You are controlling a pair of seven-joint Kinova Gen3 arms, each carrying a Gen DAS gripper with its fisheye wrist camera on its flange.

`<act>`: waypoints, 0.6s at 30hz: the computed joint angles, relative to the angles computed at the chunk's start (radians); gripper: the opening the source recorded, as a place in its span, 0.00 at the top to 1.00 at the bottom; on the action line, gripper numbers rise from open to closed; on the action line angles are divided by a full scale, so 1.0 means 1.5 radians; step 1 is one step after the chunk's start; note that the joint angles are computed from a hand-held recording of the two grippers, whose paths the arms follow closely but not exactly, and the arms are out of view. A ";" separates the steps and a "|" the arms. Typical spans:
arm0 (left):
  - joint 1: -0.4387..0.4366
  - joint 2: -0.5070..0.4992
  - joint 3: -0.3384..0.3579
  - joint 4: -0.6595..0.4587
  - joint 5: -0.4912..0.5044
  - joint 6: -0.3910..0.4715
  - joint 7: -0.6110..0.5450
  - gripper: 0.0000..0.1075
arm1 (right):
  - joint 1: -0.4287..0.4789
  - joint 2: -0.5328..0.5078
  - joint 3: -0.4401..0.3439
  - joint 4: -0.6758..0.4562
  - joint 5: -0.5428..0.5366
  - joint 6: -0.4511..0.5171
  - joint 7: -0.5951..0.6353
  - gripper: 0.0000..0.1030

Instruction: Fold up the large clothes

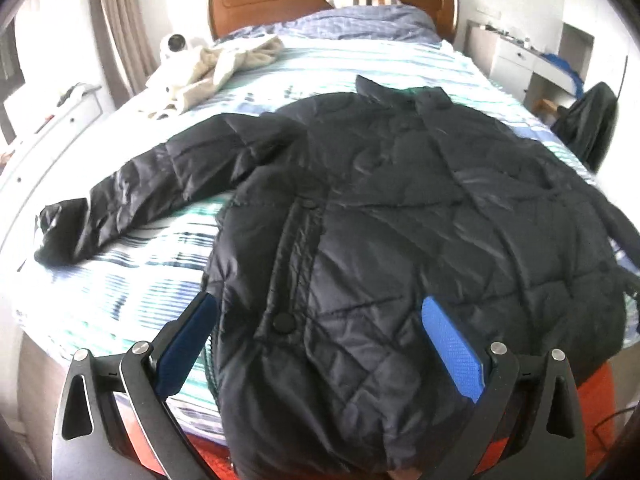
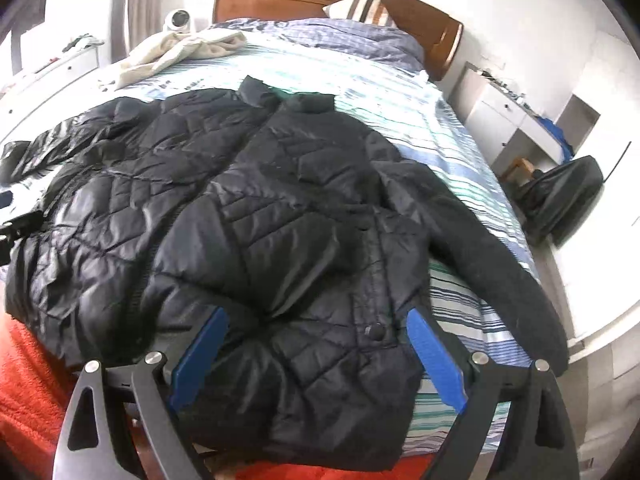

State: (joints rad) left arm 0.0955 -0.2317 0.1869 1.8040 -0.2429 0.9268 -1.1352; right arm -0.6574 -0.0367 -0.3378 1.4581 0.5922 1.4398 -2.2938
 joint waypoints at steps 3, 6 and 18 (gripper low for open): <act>-0.003 0.005 -0.012 -0.003 0.019 0.008 0.012 0.06 | 0.011 -0.008 0.011 0.007 -0.012 -0.010 0.011 0.09; -0.003 0.022 -0.010 -0.029 0.020 0.052 0.001 0.05 | 0.032 -0.033 0.020 0.034 -0.046 -0.053 0.031 0.09; -0.010 -0.006 -0.085 -0.054 0.162 0.041 -0.093 0.05 | 0.148 -0.085 -0.010 0.080 -0.016 -0.044 0.002 0.09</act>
State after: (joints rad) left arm 0.0808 -0.2400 0.0594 1.7230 0.0008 0.9881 -1.2754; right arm -0.4359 -0.1642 -0.3527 1.5788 0.5676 1.3746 -2.2902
